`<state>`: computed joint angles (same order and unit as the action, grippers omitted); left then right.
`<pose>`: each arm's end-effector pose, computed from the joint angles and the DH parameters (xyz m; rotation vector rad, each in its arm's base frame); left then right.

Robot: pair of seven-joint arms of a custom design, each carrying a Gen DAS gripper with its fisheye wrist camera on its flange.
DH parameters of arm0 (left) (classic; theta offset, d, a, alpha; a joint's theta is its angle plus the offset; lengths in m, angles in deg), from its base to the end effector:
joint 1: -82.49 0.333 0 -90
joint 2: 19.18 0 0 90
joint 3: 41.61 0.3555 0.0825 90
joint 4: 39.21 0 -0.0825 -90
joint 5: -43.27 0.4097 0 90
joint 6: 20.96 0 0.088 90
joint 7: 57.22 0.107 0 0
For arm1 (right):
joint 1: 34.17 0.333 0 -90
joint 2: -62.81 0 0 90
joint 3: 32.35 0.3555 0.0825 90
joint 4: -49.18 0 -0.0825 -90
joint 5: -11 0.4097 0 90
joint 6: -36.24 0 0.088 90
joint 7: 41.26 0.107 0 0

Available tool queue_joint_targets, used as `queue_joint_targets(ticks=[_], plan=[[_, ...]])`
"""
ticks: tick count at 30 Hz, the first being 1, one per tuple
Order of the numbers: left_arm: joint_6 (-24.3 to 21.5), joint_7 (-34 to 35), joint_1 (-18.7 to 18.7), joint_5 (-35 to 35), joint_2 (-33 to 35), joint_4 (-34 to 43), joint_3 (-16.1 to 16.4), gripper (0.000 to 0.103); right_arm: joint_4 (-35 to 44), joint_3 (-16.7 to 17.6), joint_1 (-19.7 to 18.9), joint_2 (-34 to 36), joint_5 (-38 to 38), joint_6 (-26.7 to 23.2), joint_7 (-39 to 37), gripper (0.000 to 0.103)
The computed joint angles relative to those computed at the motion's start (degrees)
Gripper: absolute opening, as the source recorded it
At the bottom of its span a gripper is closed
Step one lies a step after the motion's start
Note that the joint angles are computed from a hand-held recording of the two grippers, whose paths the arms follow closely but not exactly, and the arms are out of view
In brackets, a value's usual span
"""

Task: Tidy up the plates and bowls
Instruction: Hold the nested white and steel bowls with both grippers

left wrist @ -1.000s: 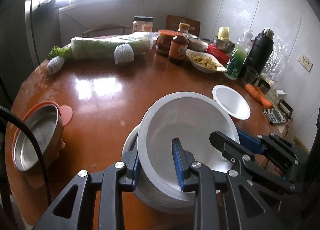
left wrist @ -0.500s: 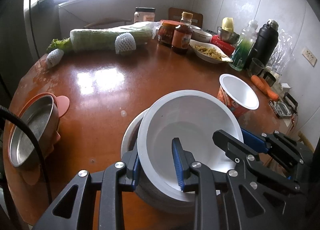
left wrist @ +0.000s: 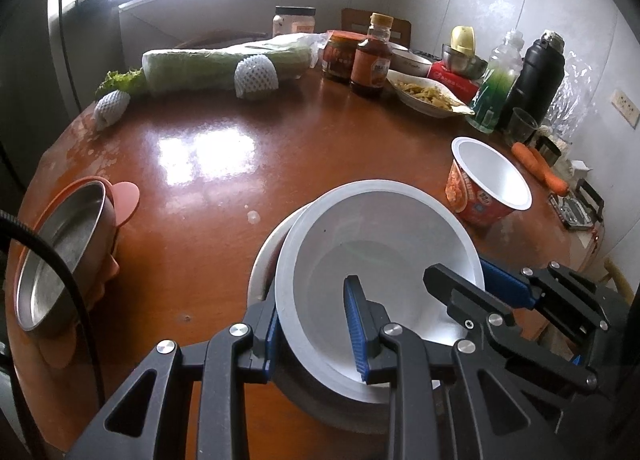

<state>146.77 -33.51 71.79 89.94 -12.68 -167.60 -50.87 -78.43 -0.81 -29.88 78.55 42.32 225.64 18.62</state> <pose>0.5381 -0.2426 0.3916 -1.9409 1.8202 -0.7223 0.5358 0.3002 0.3691 -2.0285 1.2101 -0.4041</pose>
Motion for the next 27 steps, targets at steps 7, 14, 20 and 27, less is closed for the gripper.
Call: queue_joint_targets(ticks=[7,14,20,27], plan=[[-0.8,-2.41,-0.48,3.25,-0.02,0.28,0.46,0.029,0.57,-5.43,5.34,0.05,0.76,-0.47,-0.34,0.022],[-1.42,-4.31,-0.6,5.39,-0.02,0.52,0.36,0.029,0.74,-6.02,6.02,0.24,1.51,-0.36,-0.8,0.022],[-1.15,-6.71,-0.49,8.23,-0.11,0.74,0.59,0.029,0.69,-7.71,7.69,0.19,1.67,-0.01,-0.78,0.022],[-0.6,-8.56,-0.31,9.71,-0.54,0.31,0.62,0.029,0.13,-3.53,3.5,0.6,0.11,0.93,0.25,0.022]])
